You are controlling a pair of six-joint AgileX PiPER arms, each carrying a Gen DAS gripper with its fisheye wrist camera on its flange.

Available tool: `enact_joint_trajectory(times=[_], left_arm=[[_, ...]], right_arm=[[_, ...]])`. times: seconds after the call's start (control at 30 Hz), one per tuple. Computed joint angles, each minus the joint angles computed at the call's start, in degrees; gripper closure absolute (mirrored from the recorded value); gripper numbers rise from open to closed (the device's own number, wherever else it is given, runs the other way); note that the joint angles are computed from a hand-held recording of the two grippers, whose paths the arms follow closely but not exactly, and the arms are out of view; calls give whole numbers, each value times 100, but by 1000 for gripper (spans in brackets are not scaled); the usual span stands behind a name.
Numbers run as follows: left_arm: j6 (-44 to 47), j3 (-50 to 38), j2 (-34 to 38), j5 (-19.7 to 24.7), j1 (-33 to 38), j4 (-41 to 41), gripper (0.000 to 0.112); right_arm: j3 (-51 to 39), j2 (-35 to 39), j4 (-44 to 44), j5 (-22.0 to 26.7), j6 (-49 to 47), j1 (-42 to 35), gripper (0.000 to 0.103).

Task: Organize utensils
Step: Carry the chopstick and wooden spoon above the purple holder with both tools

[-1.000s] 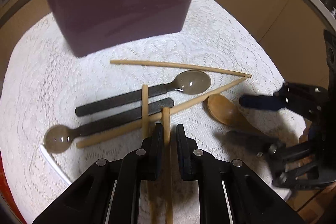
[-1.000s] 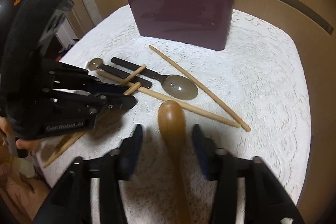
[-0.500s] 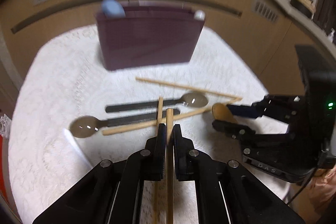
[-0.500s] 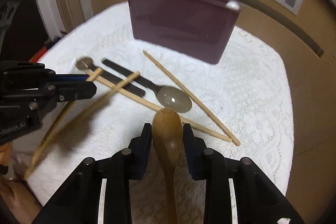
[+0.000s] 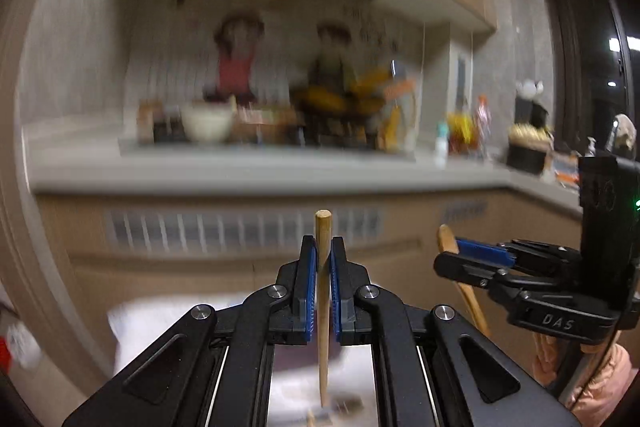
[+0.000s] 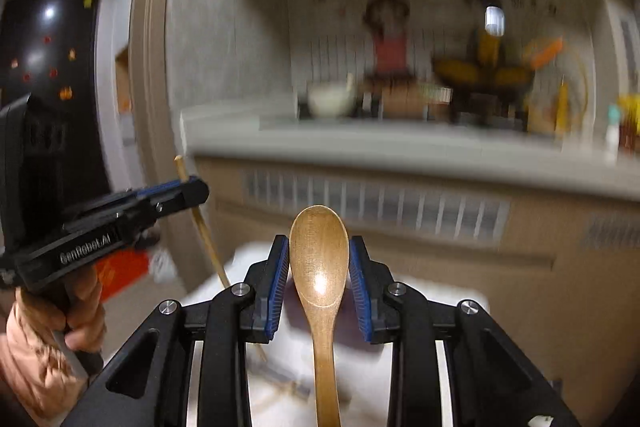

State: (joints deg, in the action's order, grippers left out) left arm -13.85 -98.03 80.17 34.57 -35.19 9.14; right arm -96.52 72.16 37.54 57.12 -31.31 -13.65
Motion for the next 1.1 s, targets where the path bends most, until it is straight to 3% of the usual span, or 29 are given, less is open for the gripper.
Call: enact_joint_trajectory(times=[0.2, 0.4, 0.47, 0.57, 0.73, 0.93, 1.1], left_arm=[[460, -2157, 1244, 481, 391, -348, 106], [911, -3585, 2402, 1045, 867, -1045, 106], [1044, -3701, 2668, 1084, 991, -1264, 106], [1108, -3670, 2978, 943, 1083, -1292, 106], [1055, -3848, 3483, 942, 1138, -1222, 105], [1082, -2995, 3519, 496, 1170, -1302, 105], [1030, -2437, 3532, 441, 1213, -1397, 105]], right_arm=[[-1467, 1178, 169, -505, 197, 210, 76], [-1372, 1941, 300, -1069, 110, 356, 76], [-1276, 2174, 160, -1272, 138, 457, 76], [-1366, 2702, -830, -1641, 662, 811, 76], [-1066, 3098, -873, -2144, 674, 951, 76], [-622, 3377, -1120, -2753, 871, 1084, 76], [105, 3243, -1515, -2961, 899, 1241, 76]])
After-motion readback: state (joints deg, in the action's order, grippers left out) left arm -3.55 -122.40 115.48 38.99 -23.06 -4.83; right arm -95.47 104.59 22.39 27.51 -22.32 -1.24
